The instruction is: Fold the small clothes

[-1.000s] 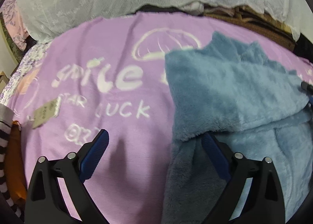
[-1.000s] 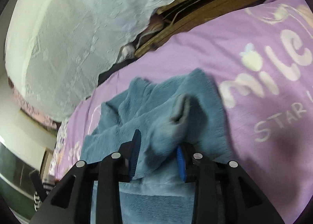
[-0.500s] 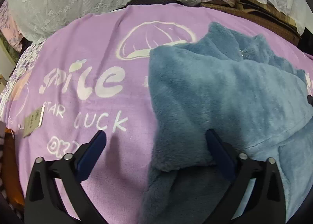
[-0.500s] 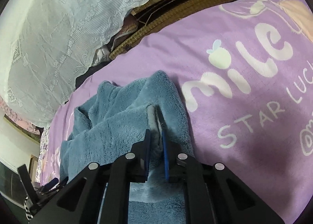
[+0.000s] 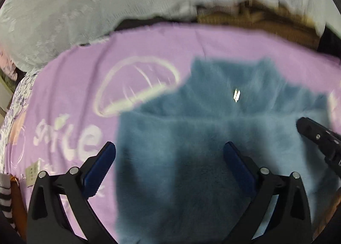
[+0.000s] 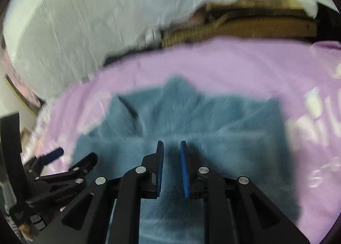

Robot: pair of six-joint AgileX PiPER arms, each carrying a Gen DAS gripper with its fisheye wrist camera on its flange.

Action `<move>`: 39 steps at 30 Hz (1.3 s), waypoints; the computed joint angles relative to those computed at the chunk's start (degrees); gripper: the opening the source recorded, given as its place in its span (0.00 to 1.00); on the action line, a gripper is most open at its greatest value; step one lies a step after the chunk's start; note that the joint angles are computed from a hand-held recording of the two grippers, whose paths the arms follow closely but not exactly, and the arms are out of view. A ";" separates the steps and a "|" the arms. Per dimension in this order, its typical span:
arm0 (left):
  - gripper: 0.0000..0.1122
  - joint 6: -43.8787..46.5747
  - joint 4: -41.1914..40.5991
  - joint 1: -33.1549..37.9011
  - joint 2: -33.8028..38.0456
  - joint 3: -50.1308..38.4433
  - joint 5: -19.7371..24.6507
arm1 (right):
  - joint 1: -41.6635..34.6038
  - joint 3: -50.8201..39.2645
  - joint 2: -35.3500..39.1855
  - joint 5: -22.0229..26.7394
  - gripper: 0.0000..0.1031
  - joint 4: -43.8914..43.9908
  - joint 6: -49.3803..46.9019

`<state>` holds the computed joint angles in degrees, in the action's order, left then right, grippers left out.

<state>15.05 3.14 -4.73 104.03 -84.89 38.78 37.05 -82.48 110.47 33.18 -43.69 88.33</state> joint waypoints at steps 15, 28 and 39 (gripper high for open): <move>0.88 14.58 -15.75 7.01 -6.17 13.31 -7.01 | 10.27 6.04 -2.81 7.27 0.33 -10.69 7.43; 0.88 24.51 -28.90 11.10 -10.94 17.70 -10.57 | 13.59 6.24 -4.67 12.51 0.37 -16.80 13.43; 0.88 15.66 -23.67 12.37 -4.16 10.49 -3.24 | 7.64 16.06 -9.79 1.31 0.38 -18.89 25.30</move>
<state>30.71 -20.53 7.64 99.87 -74.40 35.54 44.68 -66.42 100.68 34.50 -62.58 113.62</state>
